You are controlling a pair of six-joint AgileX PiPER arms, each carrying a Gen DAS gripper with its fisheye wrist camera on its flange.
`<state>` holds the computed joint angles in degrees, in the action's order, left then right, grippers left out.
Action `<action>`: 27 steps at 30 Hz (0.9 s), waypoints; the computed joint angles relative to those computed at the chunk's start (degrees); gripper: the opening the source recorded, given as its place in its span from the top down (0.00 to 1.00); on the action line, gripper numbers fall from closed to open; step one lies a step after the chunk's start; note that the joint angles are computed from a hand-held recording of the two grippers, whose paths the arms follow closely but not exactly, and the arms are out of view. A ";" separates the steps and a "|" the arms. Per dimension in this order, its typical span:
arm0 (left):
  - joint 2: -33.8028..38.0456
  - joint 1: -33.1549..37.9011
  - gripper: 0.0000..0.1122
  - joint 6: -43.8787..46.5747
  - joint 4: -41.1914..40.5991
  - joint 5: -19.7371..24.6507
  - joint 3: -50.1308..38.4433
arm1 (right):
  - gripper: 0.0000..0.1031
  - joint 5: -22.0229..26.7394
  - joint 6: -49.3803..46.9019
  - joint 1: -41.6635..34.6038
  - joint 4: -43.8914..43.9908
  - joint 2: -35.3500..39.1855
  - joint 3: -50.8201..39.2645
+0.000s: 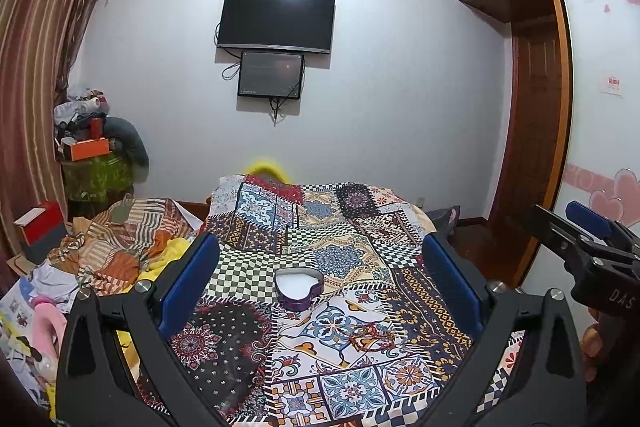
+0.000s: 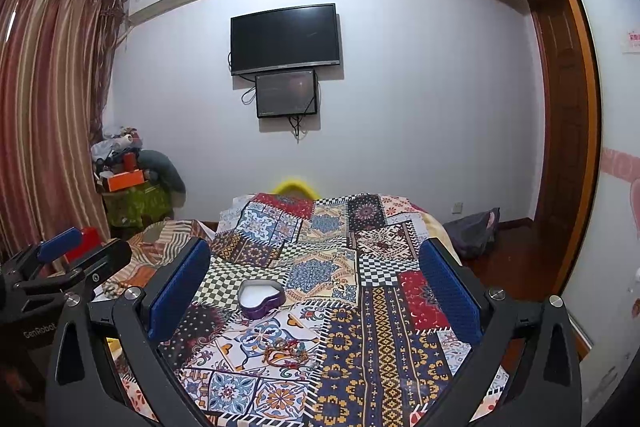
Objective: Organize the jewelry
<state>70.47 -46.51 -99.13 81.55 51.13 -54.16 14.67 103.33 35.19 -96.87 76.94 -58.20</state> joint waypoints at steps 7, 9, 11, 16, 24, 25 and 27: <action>-0.10 -0.01 0.09 0.16 -0.06 0.02 -0.02 | 0.00 -0.30 -0.07 -0.14 -0.09 0.23 -0.11; -0.16 -0.03 0.09 0.10 -0.03 0.00 0.04 | 0.00 -0.20 0.30 0.01 -0.50 0.23 0.09; -0.16 -0.04 0.09 0.05 -0.04 0.03 0.05 | 0.00 -0.17 -0.12 0.12 -0.09 0.42 -0.08; -0.27 -0.12 0.09 -0.10 0.03 0.03 0.30 | 0.00 0.08 -0.56 0.32 0.35 0.49 -0.24; -0.40 0.20 0.09 -0.01 -0.09 -0.23 0.44 | 0.00 -0.12 -2.24 0.23 2.20 0.57 -0.37; -0.44 0.35 0.09 0.02 -0.17 -0.40 0.52 | 0.00 -0.16 -2.27 0.20 2.25 0.59 -0.33; -0.42 0.66 0.09 -0.07 -0.19 -0.64 0.74 | 0.00 -0.47 -2.96 -0.18 2.91 0.70 -0.45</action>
<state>70.04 -45.85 -99.20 81.36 50.49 -53.42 14.20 100.36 35.01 -93.96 77.64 -58.66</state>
